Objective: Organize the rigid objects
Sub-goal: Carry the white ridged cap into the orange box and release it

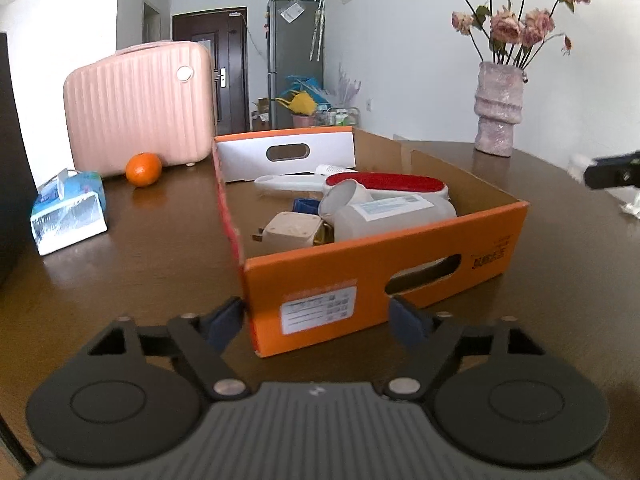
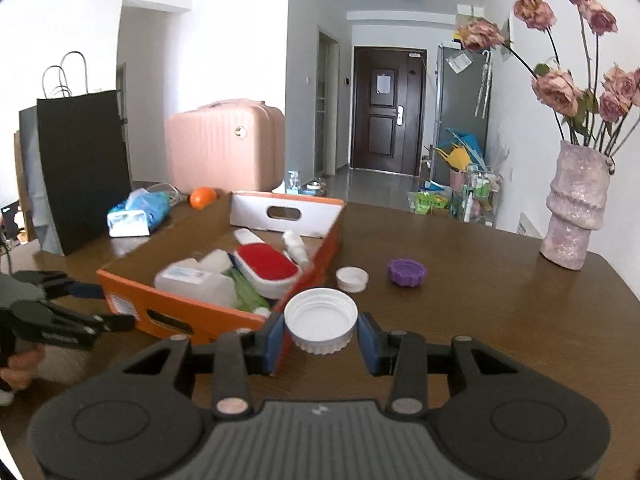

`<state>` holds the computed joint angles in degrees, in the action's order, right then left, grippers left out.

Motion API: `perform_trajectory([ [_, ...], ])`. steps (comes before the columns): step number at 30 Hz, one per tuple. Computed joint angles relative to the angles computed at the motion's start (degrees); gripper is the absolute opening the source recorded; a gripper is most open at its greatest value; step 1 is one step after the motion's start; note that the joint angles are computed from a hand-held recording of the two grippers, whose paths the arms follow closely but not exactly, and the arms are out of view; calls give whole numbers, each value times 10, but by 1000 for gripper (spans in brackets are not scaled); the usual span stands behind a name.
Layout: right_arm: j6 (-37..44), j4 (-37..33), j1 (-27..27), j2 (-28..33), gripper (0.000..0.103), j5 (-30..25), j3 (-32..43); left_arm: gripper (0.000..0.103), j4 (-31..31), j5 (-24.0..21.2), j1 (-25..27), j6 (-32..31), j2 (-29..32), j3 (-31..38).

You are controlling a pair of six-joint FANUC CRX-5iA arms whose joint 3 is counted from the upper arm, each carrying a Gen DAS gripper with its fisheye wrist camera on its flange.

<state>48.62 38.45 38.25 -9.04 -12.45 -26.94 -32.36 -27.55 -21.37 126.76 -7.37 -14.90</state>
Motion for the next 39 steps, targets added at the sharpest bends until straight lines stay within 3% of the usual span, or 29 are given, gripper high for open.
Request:
perform_trajectory([
  [3, -29, 30, 3, -1, 39, 12, -6, 86, -61, -48, -30, 74, 26, 38],
  [5, -32, 34, 6, -1, 39, 14, -7, 87, -64, -58, -31, 103, 32, 46],
  [13, 11, -14, 15, 5, 39, 10, 7, 89, -117, -118, -65, 220, 59, 84],
  [16, 54, -57, 24, 12, 39, 4, 24, 87, -125, -123, -70, 222, 61, 88],
  [18, 105, -108, 32, 21, 39, -4, 47, 86, -117, -115, -65, 209, 56, 81],
  [21, 249, -249, 45, 47, 39, -36, 111, 86, -99, -100, -55, 180, 47, 69],
  [24, 426, -429, 42, 90, 39, -96, 206, 86, -69, -79, -36, 141, 34, 53],
  [29, 588, -608, 28, 180, 39, -196, 351, 86, 16, -9, 21, 29, 1, -1],
  [34, 603, -639, 45, 254, 39, -241, 439, 86, 74, 28, 53, -44, -16, -33],
  [39, 591, -620, 60, 259, 45, -225, 437, 86, 137, 59, 80, -117, -26, -60],
])
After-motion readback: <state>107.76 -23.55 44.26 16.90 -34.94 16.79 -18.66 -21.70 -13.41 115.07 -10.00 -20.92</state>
